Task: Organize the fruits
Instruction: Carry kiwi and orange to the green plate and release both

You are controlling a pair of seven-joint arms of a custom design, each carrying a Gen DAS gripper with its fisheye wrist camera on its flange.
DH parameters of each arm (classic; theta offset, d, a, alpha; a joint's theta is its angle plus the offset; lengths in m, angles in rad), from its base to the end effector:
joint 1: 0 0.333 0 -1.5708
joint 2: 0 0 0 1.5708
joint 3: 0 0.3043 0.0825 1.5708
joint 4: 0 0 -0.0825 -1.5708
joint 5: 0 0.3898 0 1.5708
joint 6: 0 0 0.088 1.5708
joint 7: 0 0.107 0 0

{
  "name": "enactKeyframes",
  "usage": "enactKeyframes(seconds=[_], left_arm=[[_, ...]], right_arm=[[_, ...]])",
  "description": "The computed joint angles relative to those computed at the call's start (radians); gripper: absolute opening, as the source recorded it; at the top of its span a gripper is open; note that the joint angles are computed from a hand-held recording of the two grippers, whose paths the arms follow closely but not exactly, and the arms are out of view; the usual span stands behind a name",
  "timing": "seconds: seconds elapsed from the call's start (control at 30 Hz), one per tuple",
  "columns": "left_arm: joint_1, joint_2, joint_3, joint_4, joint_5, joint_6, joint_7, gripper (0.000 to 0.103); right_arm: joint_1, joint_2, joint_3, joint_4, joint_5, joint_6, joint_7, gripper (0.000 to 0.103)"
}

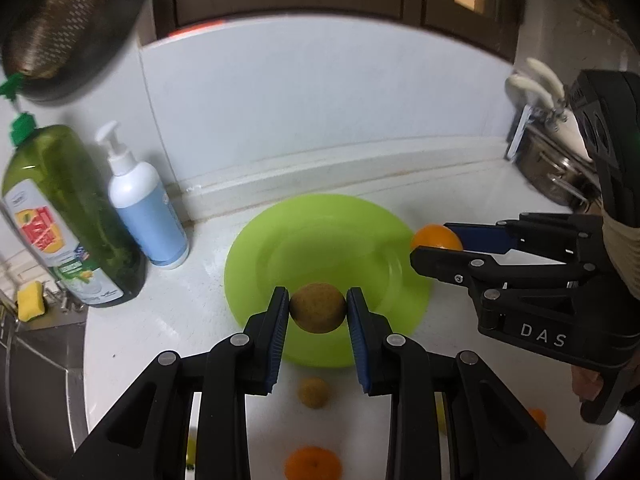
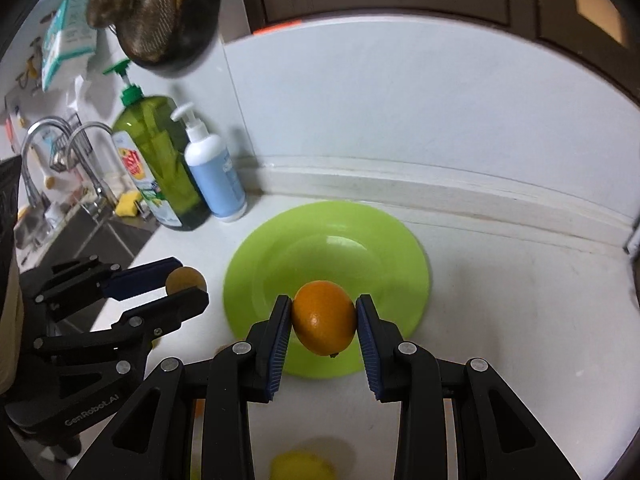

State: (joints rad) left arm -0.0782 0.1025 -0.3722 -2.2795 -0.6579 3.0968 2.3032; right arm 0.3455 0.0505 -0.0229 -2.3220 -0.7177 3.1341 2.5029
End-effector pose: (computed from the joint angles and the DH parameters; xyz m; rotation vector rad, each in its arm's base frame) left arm 0.5319 -0.1981 0.3684 -1.3257 2.2862 -0.8842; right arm 0.5036 0.2289 0.3783 -1.8121 1.6283 -0.4897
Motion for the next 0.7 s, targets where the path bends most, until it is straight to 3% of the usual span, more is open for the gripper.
enactKeyframes(seconds=[0.03,0.13,0.23,0.53,0.7], left_arm=[[-0.018,0.022,0.032,0.020,0.070,-0.020,-0.060,0.030],[-0.060,0.085,0.108,0.084,0.281,-0.081,-0.243,0.030],[-0.078,0.153,0.146,0.158,0.412,-0.136,-0.350,0.030],[-0.033,0.282,0.112,0.289,0.607,-0.252,-0.474,0.030],[-0.007,0.325,0.091,0.330,0.656,-0.280,-0.494,0.030]], right_arm=[[-0.038,0.022,0.053,0.008,0.168,-0.005,-0.165,0.034],[-0.117,0.079,0.162,0.053,0.470,-0.048,-0.463,0.034],[-0.164,0.137,0.220,0.114,0.625,-0.110,-0.629,0.034],[-0.120,0.242,0.171,0.219,0.785,-0.212,-0.794,0.034],[-0.075,0.271,0.124,0.252,0.850,-0.243,-0.853,0.034]])
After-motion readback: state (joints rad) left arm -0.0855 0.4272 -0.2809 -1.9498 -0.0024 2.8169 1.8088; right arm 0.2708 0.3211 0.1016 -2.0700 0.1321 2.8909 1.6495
